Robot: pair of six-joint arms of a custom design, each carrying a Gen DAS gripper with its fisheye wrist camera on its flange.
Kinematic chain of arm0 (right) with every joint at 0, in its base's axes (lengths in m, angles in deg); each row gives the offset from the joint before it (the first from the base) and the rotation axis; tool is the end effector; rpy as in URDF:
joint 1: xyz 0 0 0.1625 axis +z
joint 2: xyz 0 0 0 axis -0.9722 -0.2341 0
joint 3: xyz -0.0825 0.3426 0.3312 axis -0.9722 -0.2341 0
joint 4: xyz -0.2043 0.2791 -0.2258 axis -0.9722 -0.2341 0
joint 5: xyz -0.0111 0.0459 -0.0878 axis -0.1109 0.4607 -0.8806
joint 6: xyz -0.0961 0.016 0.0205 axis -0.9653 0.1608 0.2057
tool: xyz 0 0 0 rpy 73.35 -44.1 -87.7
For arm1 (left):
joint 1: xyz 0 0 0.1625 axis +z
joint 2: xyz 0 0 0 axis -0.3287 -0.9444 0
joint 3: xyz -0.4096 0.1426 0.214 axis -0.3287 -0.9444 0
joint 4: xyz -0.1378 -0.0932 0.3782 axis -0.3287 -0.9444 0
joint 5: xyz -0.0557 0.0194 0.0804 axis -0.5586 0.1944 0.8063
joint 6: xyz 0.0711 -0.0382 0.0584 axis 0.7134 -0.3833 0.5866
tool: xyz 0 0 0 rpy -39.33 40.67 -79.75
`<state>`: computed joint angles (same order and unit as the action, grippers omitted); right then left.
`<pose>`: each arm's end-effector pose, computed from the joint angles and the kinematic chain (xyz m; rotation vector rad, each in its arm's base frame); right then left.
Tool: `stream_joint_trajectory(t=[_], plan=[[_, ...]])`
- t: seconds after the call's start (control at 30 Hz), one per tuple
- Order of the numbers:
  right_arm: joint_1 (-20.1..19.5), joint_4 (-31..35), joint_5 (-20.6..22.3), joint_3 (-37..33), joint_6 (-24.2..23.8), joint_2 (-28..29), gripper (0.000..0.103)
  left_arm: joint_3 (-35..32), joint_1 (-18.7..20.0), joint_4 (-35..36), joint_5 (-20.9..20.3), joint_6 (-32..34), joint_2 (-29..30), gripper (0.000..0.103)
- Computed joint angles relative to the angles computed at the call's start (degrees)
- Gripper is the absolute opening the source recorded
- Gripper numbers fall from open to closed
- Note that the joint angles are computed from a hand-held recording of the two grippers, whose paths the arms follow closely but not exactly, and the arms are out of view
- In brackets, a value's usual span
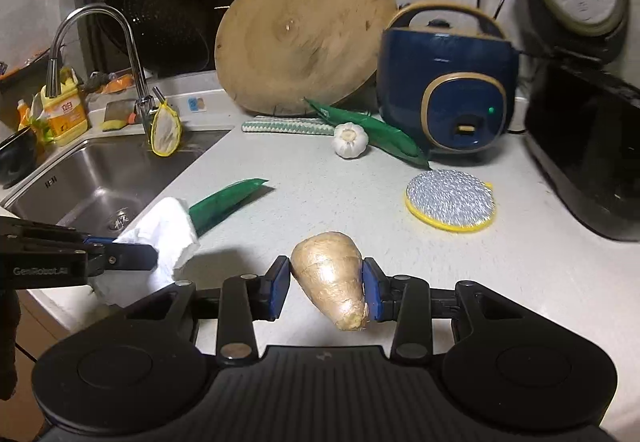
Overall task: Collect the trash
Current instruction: 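Carry the tissue and ginger down into the green-lined bin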
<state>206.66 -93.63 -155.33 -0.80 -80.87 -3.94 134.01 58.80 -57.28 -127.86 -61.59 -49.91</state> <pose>0.5641 -0.5593 0.3164 0.7694 -2.3488 1.0168 -0.3501 -0.5539 0.5541 0.5628 2.4602 -1.0573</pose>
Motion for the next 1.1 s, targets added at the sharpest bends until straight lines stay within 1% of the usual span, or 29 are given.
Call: stream_joint_trajectory(t=[0.1, 0.17, 0.2, 0.27, 0.3, 0.37, 0.43, 0.53, 0.63, 0.73, 0.87, 0.93, 1.03, 1.1], plan=[[2.3, -0.7, -3.9, 2.2, 1.9, -0.2, 0.038, 3.8, -1.1, -0.7, -1.5, -0.9, -4.2, 0.011], [3.9, -1.0, -6.6, 3.9, 4.2, -0.3, 0.038, 6.5, -1.8, -0.7, -2.2, -1.7, -7.2, 0.011], [4.6, -0.7, -7.9, 4.8, 5.6, -0.4, 0.038, 7.6, -2.2, -0.5, -2.3, -2.3, -8.6, 0.011], [6.1, 1.5, -10.5, 6.2, 10.0, -0.7, 0.038, 9.9, -3.1, 0.5, -2.9, -4.5, -11.9, 0.011], [6.7, 2.4, -11.0, 7.0, 11.5, -0.9, 0.038, 10.8, -3.5, 0.7, -3.2, -5.1, -13.4, 0.011], [7.9, 3.9, -12.1, 8.7, 13.9, -1.4, 0.038, 12.9, -4.8, 1.6, -2.2, -6.2, -16.6, 0.011], [8.9, 5.8, -12.5, 10.0, 16.6, -1.7, 0.038, 13.9, -5.9, 4.8, -0.4, -9.2, -19.2, 0.011], [9.8, 8.3, -11.3, 11.8, 20.5, -2.2, 0.038, 14.9, -7.2, 11.3, 2.1, -14.4, -22.7, 0.011], [10.2, 11.7, -9.7, 13.2, 24.5, -2.2, 0.038, 15.6, -7.8, 18.1, 2.7, -18.8, -25.7, 0.011], [10.2, 15.7, -8.0, 14.2, 28.5, -2.0, 0.038, 16.5, -6.2, 24.1, -0.1, -23.0, -27.5, 0.011], [9.5, 20.7, -4.9, 15.4, 33.4, -1.4, 0.038, 18.2, -0.9, 31.0, -8.2, -29.2, -27.3, 0.011], [8.9, 22.8, -3.7, 16.1, 35.2, -1.0, 0.038, 20.1, 2.1, 33.5, -11.8, -30.4, -26.3, 0.011], [7.7, 25.6, -2.1, 17.3, 37.2, -0.8, 0.038, 23.3, 5.3, 35.8, -13.9, -31.8, -24.4, 0.012], [6.6, 26.7, -1.1, 18.4, 37.7, -0.9, 0.038, 25.4, 7.2, 37.9, -13.1, -31.9, -21.9, 0.012]])
